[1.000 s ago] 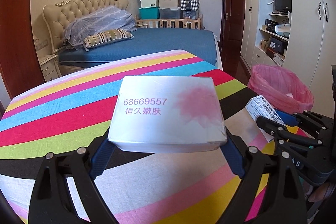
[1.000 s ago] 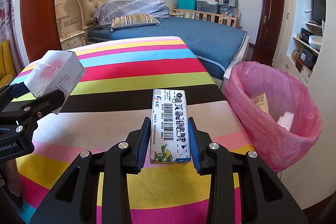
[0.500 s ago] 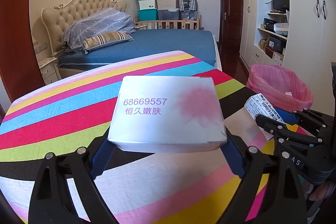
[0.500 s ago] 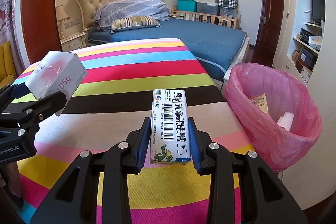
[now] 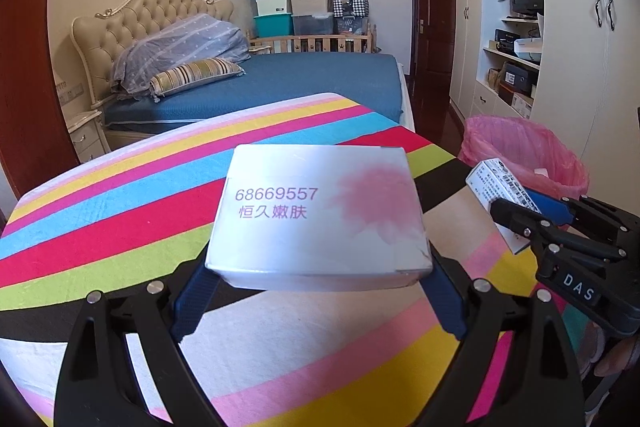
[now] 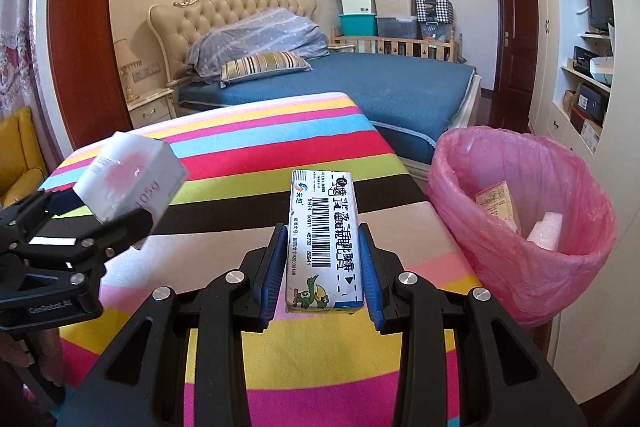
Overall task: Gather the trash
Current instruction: 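Carry the white box and medicine box in both tools over the pink bin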
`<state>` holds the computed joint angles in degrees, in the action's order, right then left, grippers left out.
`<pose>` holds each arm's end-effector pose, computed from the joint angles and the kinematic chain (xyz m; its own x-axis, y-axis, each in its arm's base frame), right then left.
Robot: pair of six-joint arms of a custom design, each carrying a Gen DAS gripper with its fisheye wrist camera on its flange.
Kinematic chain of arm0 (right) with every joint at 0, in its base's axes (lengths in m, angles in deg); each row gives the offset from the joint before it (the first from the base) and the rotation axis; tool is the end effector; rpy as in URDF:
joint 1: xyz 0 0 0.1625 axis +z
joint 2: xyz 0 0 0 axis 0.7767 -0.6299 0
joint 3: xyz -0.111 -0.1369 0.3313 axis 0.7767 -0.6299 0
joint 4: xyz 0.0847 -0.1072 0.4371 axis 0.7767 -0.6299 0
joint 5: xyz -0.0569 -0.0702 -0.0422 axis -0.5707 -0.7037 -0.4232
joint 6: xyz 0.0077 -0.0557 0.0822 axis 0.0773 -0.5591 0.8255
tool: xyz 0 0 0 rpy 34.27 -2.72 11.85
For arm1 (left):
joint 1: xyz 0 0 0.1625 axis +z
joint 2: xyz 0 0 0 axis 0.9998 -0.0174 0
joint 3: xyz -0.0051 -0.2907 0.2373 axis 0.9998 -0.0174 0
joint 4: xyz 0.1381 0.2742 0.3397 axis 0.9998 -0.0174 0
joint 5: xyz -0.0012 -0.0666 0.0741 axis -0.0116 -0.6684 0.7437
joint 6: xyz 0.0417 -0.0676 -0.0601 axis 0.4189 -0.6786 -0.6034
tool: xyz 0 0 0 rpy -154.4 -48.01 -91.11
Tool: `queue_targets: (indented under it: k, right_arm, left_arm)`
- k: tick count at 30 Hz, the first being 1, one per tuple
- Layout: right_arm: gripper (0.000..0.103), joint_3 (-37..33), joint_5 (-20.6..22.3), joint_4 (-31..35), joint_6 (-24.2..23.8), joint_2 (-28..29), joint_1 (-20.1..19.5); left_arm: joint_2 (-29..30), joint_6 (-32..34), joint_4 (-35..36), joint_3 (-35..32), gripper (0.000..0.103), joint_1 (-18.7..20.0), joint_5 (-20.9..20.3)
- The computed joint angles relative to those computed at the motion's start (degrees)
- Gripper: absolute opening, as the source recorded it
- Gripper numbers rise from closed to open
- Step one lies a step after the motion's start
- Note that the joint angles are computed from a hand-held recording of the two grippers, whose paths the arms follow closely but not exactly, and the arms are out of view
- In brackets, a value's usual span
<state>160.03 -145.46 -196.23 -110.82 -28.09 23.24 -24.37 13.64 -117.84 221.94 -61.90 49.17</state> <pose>0.0244 -0.4682 0.2106 -0.6102 -0.6042 0.5125 -0.7923 0.4646 -0.3955 -0.2507 -0.3859 0.0165 -0.6574 -0.2661 -0.7050 0.5009 0.5446 -0.6727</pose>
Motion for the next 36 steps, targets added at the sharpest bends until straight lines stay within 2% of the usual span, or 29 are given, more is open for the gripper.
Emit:
queue_targets:
  k: [8, 12, 17, 23, 36]
  right_arm:
    - [0.033, -1.0, 1.51, -1.0, -0.73, -3.1, -2.57]
    - [0.034, -3.43, 2.71, -0.95, 0.34, -3.66, -4.64]
    - [0.034, -9.03, 2.56, -1.03, 3.22, -1.26, -6.03]
    - [0.034, -15.15, 0.79, -1.19, 4.59, 2.77, -6.04]
    - [0.034, -24.44, -0.76, 1.74, 6.79, 8.75, -5.12]
  left_arm:
    - [7.5, 20.29, -22.88, -2.87, 0.088, 0.33, -4.58]
    - [12.8, 33.86, -34.54, -7.58, 0.088, 1.1, -7.42]
    - [18.56, 48.02, -45.33, -14.78, 0.088, 2.8, -11.69]
    - [24.27, 57.6, -48.9, -24.31, 0.088, 6.03, -16.12]
    - [33.0, 61.9, -47.52, -40.64, 0.088, 12.43, -22.41]
